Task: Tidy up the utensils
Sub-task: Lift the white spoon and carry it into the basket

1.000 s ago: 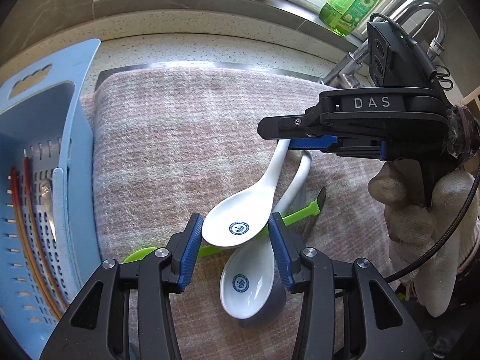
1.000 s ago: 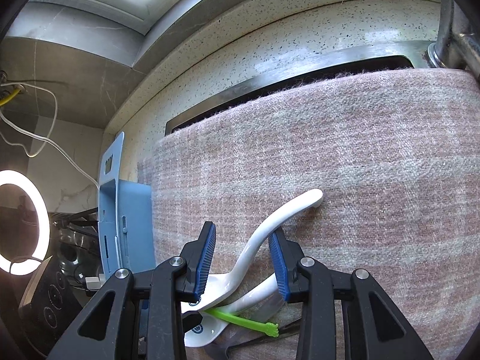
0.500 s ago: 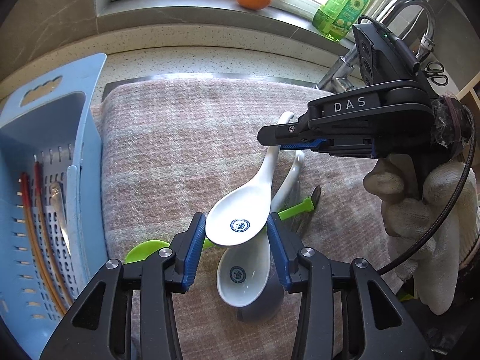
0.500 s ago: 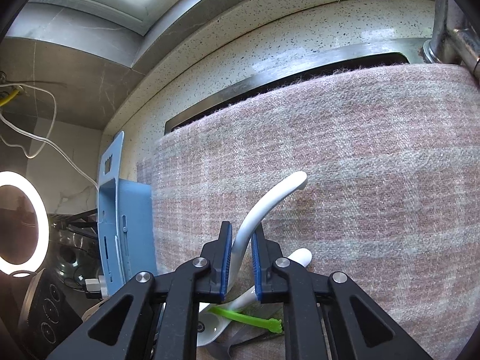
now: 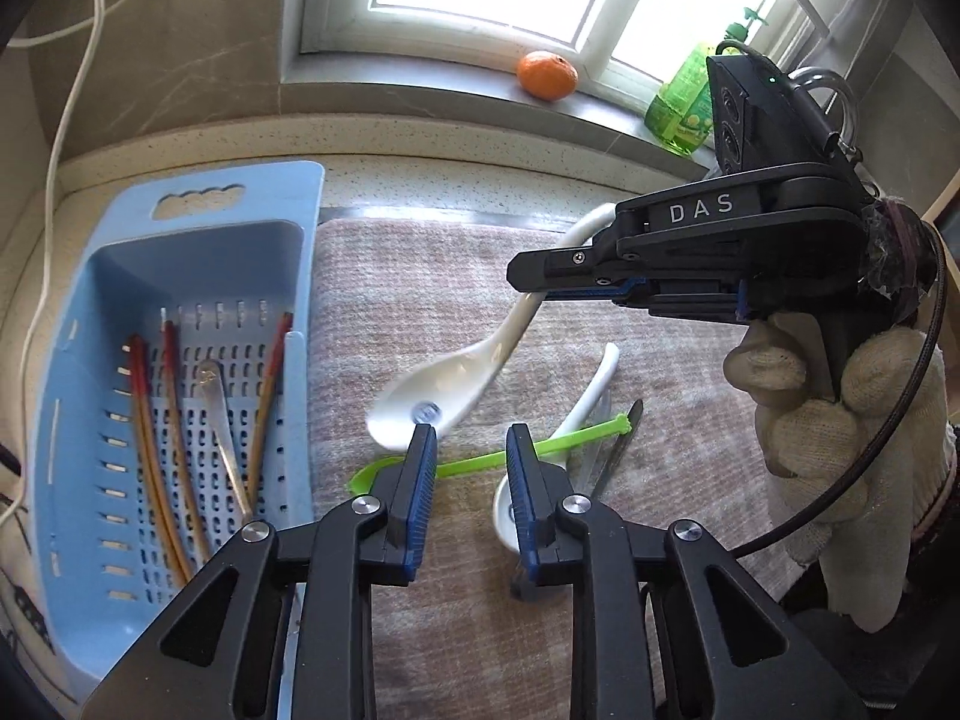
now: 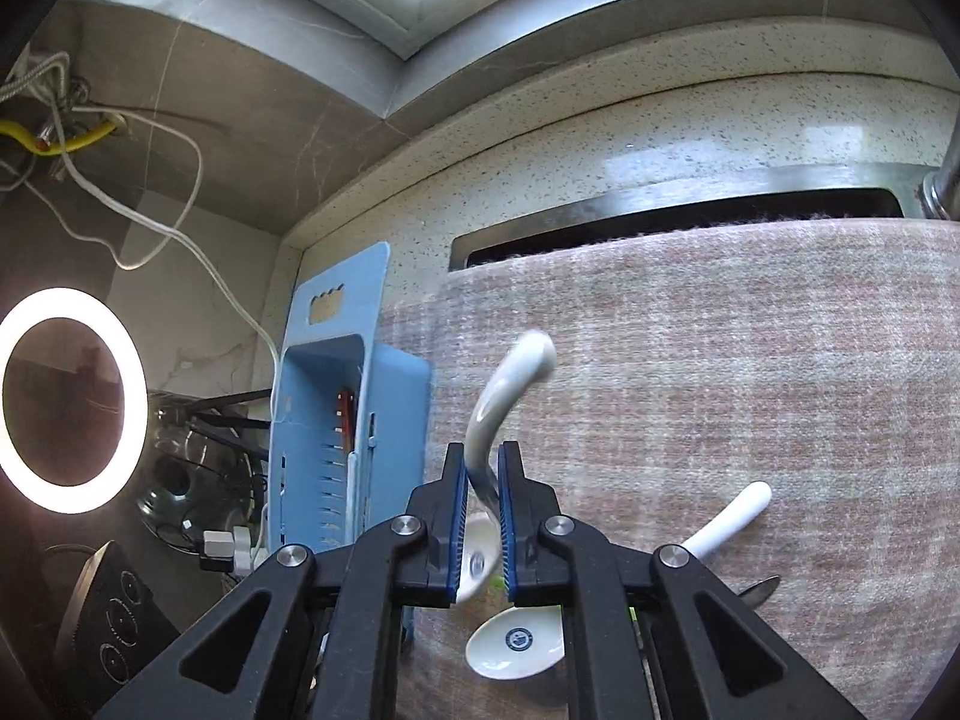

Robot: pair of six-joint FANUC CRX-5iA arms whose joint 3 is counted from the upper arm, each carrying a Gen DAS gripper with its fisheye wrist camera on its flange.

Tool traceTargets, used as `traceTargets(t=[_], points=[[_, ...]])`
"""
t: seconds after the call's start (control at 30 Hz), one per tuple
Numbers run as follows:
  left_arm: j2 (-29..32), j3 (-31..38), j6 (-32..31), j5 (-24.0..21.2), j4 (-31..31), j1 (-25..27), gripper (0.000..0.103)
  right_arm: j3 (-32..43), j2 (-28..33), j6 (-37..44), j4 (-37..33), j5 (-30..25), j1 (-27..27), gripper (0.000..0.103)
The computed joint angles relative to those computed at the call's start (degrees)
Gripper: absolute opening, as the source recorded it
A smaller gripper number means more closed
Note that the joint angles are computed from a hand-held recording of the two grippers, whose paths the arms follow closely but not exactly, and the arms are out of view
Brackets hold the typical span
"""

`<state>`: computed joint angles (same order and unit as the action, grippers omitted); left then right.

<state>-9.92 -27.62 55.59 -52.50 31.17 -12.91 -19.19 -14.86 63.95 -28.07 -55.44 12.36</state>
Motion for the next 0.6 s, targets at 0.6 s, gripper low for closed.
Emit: traceTargets(t=[0.6], points=[[-5.4, -4.6, -4.1, -0.7, 3.8, 6.8, 0.021, 3.8, -2.5, -1.0, 6.2, -0.6, 7.9, 0.007]])
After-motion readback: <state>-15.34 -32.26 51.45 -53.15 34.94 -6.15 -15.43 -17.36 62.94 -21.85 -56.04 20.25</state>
